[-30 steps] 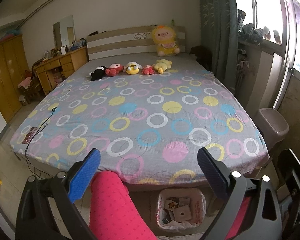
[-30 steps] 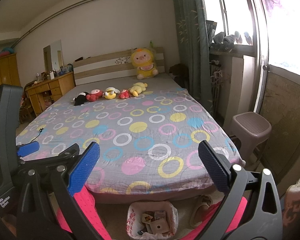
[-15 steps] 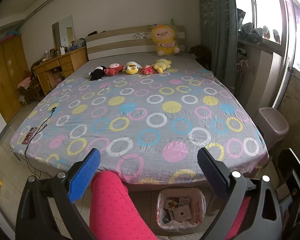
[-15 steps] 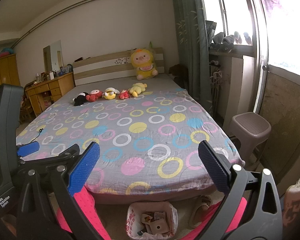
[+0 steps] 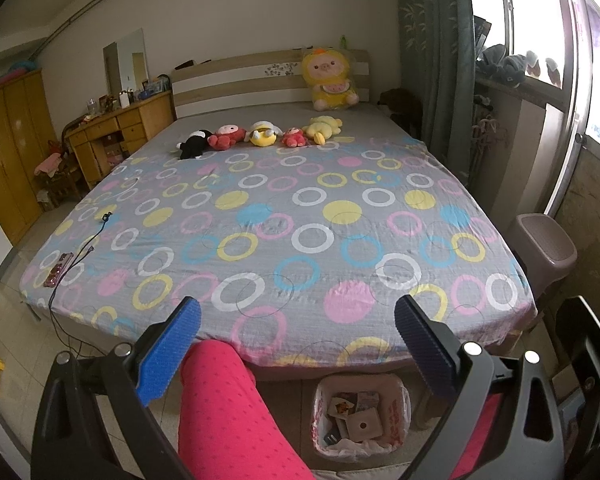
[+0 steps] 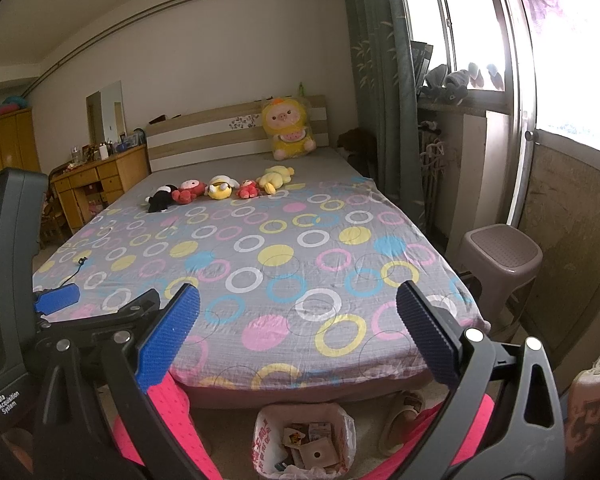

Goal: Collect trash

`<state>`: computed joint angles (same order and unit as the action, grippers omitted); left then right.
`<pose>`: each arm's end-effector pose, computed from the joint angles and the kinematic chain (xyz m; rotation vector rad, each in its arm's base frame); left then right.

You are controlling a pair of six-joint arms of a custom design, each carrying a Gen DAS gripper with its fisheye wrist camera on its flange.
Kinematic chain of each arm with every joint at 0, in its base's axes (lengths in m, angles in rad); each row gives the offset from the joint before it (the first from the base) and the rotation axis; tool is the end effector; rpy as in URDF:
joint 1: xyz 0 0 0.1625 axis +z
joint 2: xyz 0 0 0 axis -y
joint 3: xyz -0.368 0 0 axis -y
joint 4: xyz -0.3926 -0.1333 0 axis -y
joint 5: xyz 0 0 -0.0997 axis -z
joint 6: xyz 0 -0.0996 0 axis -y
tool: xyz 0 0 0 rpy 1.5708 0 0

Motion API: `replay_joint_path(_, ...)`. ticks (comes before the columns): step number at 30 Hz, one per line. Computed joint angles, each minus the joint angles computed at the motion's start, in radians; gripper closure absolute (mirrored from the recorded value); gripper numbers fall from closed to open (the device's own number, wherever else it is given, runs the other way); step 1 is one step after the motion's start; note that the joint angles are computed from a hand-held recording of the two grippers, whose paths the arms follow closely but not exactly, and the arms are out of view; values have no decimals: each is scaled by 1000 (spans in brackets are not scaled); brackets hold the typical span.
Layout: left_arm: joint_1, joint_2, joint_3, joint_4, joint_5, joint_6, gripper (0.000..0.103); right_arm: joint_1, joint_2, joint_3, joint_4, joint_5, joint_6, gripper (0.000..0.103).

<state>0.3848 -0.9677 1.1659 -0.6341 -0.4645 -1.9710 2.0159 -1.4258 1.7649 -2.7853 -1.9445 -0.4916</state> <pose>-0.4683 -0.4295 0.2791 -0.0334 1.9029 -1.1022 0.3280 -0.4623 0.4132 0.9378 -2.3472 1.1669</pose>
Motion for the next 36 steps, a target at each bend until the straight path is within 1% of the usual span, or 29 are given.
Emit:
replay_joint_path(6,-3,-13,18,-12,4,6,8,2,1,-5,2,0,1,7)
replay_joint_path(9,-3,-9,12,9,8,-10,8,4,1,-6,3,-2,1,7)
replay_joint_path(14,-2,14,-20,61,17,-57,8,6,1,-10,10,-4,3,7)
replay_joint_path(19,-15,27,-37,136,33,-159,8,8,3,-16,15,-4,1,7)
replay_joint_path(21,-16,36,-54,162,37,-179,8,10,5,-20,16,-3,0,7)
replay_joint_path(26,-13,30,-54,114,23,-127,8,10,5,-18,14,-4,1,7)
replay_joint_path(29,-10,42,-73,129,19,-120,8,14,8,-22,15,-5,3,7)
replay_joint_path(31,-7,56,-91,156,12,-137,8,15,8,-21,13,-8,1,7)
replay_joint_path(36,-7,55,-90,146,11,-127,8,16,9,-21,11,-8,1,7)
